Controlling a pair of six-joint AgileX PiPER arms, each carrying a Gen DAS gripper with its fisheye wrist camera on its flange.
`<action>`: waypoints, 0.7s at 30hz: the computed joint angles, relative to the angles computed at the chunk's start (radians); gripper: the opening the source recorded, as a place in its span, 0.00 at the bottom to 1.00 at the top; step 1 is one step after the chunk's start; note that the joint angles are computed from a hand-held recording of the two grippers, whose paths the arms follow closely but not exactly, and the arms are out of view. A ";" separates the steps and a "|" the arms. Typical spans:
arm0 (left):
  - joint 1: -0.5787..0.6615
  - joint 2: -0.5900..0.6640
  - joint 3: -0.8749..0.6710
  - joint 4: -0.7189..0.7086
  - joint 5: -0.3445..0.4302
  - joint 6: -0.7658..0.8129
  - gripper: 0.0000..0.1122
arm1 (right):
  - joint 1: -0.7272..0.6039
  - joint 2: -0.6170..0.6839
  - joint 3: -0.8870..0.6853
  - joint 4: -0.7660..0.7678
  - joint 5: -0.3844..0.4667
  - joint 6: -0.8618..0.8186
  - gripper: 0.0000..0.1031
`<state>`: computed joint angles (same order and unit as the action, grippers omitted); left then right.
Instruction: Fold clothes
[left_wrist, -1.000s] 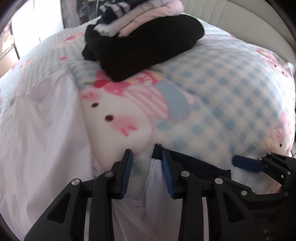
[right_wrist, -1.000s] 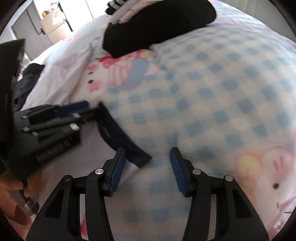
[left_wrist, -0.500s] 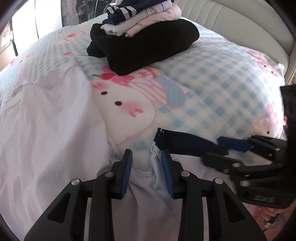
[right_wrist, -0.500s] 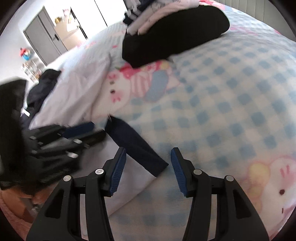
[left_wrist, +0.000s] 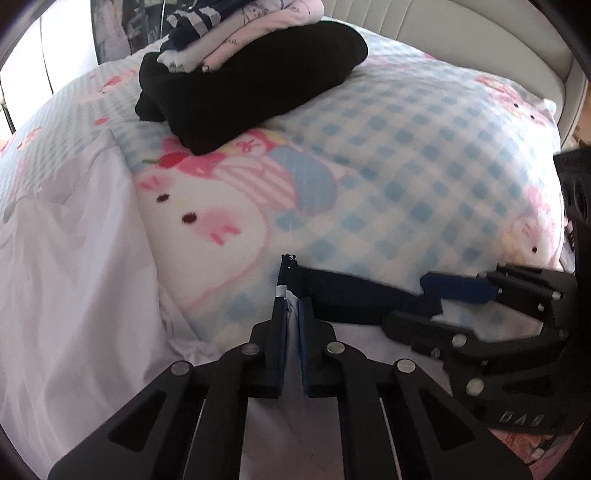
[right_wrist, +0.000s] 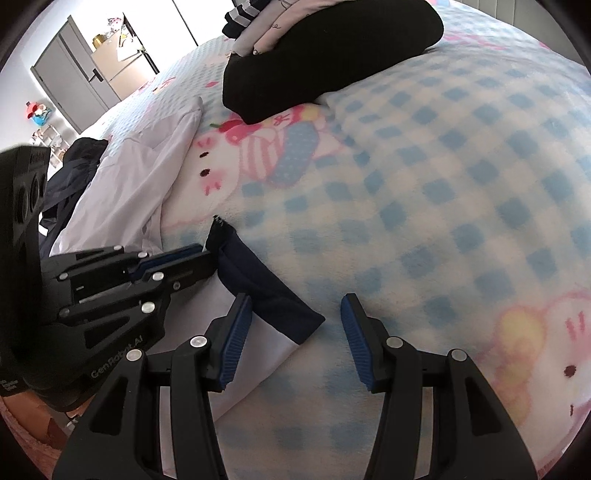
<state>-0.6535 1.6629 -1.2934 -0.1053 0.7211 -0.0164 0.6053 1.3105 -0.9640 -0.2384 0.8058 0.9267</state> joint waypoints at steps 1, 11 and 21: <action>0.004 0.005 -0.012 -0.003 0.000 -0.001 0.05 | 0.001 -0.001 0.000 -0.006 0.002 0.006 0.50; 0.037 0.096 -0.116 -0.050 0.038 -0.014 0.06 | 0.031 -0.068 0.038 -0.152 0.037 0.194 0.50; 0.037 -0.003 -0.040 -0.060 0.029 0.003 0.08 | 0.070 0.014 -0.023 -0.142 0.095 0.137 0.50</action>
